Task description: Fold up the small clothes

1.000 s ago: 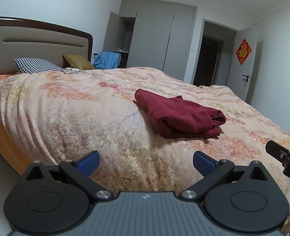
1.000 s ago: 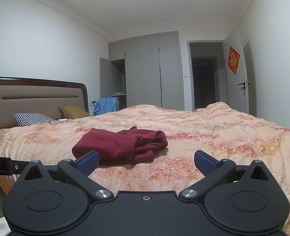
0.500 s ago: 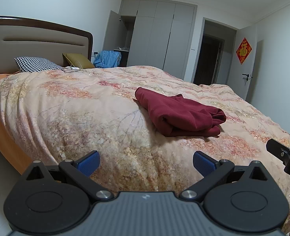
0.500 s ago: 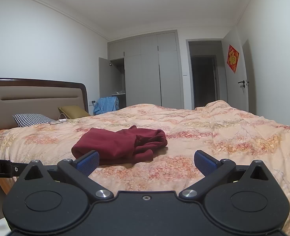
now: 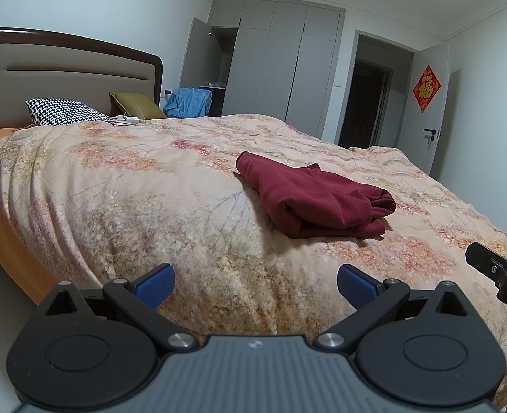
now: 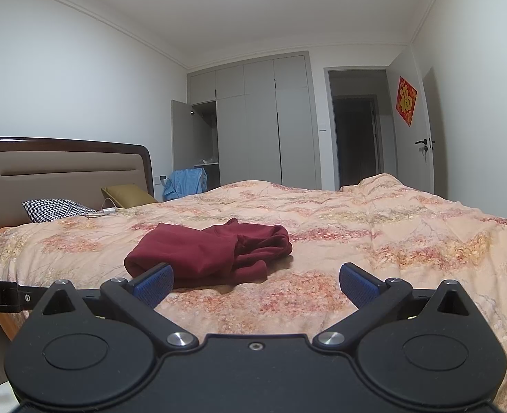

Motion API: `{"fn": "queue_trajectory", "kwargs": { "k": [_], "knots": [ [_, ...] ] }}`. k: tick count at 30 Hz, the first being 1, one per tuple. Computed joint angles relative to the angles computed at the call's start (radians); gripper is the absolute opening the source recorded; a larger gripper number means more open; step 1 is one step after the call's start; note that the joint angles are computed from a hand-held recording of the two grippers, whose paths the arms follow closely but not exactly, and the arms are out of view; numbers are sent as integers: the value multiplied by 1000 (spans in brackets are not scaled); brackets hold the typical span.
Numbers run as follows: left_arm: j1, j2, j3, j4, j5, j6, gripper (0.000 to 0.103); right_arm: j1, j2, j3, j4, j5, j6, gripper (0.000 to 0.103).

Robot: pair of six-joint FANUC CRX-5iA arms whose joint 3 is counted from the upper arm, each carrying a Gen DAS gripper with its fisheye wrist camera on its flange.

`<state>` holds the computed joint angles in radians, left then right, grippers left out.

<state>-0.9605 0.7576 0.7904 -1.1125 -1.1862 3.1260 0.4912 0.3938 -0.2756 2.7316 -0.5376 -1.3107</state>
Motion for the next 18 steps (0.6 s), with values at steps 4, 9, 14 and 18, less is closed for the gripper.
{"fn": "queue_trajectory", "kwargs": {
  "k": [4,9,14,18],
  "knots": [
    [0,1,0,1,0,1,103,-1,-1,-1,2,0,-2,102],
    [0,1,-2,2,1,3,103,-1,-1,-1,2,1,-3,102],
    [1,4,-1,10,5,0,103,0,0,0,-3,1,-2,103],
    [5,13,18,27,-4,-17,103,1,0,-1,-4,0,-2,103]
  ]
}}
